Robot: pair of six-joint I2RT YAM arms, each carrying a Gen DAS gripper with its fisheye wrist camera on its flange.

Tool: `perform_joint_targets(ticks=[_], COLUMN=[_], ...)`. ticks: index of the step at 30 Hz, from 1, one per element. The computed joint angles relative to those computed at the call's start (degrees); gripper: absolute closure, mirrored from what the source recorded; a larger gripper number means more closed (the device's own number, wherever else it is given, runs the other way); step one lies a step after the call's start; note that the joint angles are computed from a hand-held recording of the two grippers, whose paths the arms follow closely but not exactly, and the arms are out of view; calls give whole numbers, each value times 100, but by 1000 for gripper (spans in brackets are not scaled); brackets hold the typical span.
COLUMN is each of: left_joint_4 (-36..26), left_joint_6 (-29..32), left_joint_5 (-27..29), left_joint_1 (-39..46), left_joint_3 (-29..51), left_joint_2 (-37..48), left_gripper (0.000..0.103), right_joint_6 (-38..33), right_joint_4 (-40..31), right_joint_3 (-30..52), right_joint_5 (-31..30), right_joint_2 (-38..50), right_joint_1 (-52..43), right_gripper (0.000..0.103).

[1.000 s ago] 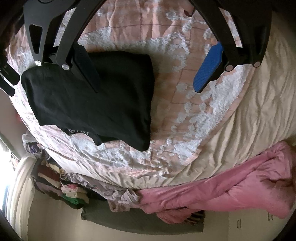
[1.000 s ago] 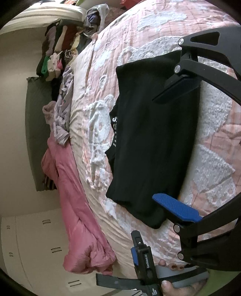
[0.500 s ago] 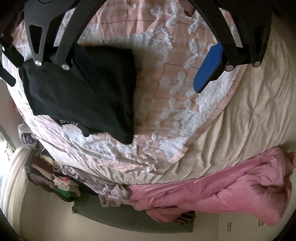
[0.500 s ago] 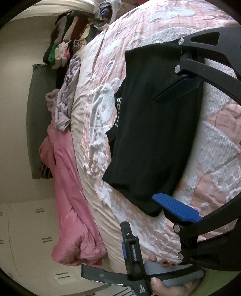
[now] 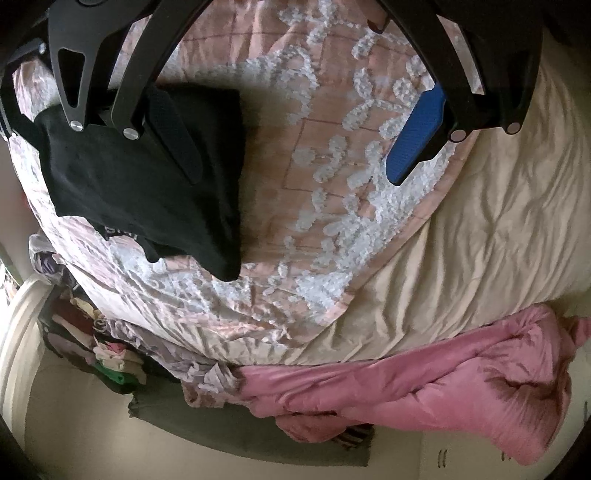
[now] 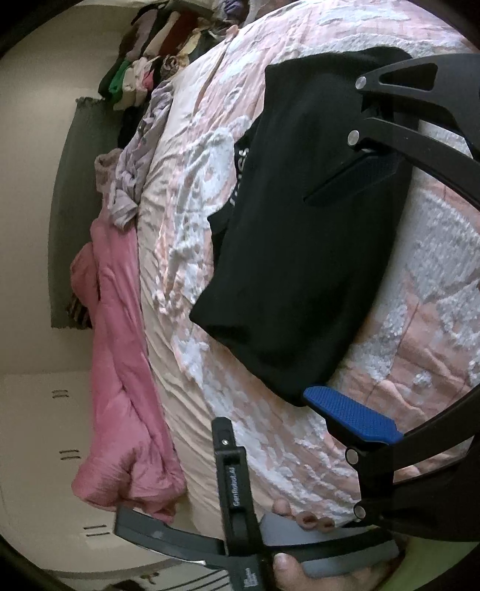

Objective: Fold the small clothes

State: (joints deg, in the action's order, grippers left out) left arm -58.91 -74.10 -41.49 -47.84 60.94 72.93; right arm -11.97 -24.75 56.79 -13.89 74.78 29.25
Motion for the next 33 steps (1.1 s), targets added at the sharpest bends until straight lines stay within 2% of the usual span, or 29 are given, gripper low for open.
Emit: perform_joint_targets(ticks=[21,33], left_joint_4=[467,937], left_joint_6=[256,439], left_joint_5=[370,694], left_joint_1=[455,709], left_joint_3=[-396,-578], left_joint_2=[-7,186], left_gripper=[10,10], right_joint_6=[-379,-842], right_joint_4=[760,1573], right_joint_3=[-354,-677], right_joint_5=[843,1585], right_joint_2=[788,1251], right_joint_1=[700,1062], right_gripper=[6,5])
